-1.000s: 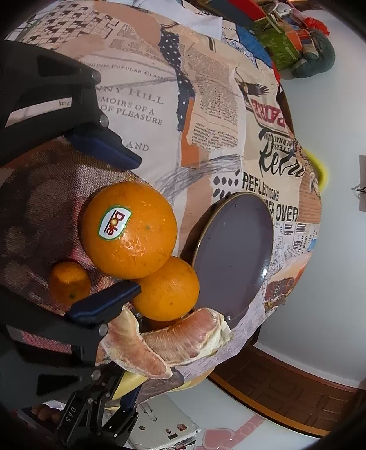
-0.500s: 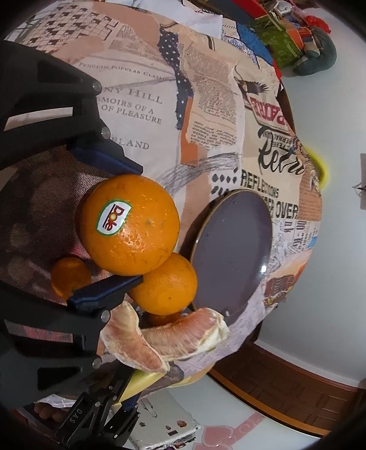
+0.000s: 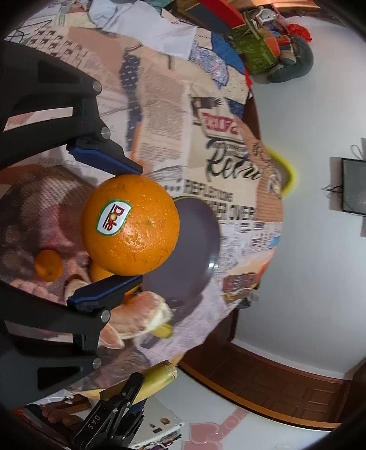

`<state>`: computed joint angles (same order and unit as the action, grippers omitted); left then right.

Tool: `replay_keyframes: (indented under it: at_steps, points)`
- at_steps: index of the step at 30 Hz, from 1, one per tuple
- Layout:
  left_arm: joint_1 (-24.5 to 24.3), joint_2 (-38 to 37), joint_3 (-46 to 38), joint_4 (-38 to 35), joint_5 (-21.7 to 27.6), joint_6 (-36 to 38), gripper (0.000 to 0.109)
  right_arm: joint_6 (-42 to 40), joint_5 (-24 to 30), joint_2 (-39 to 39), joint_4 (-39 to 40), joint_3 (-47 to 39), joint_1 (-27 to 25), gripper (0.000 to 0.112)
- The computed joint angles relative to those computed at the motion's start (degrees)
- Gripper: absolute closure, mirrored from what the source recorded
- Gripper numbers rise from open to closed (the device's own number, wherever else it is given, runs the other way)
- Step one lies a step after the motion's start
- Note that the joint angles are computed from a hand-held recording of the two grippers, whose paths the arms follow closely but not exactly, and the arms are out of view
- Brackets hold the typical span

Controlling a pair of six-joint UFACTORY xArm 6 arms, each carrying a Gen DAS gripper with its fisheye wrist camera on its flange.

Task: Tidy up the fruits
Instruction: 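Place the Dole orange and yellow stalk onto the grey plate with both tools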

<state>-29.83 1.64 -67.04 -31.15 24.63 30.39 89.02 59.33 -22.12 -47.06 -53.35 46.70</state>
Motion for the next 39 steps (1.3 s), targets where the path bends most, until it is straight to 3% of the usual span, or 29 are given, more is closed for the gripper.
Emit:
replay_keyframes:
  at_steps: [12,20,39]
  points:
    - [-1.11,6.05,-9.15,1.36,-1.53,-1.52,0.040,-2.30,-1.60,2.02,-7.01,-4.51,-4.24,0.077]
    - [-1.40,12.49,-16.72,3.87,-1.17,-3.98,0.040,-3.07,-7.61,4.51,-7.97,-5.82,-9.04,0.077]
    - [-1.06,30.29,-36.56,10.33,6.71,-10.99,0.040,-15.56,-20.69,15.27,1.80,-9.82,-18.67,0.077]
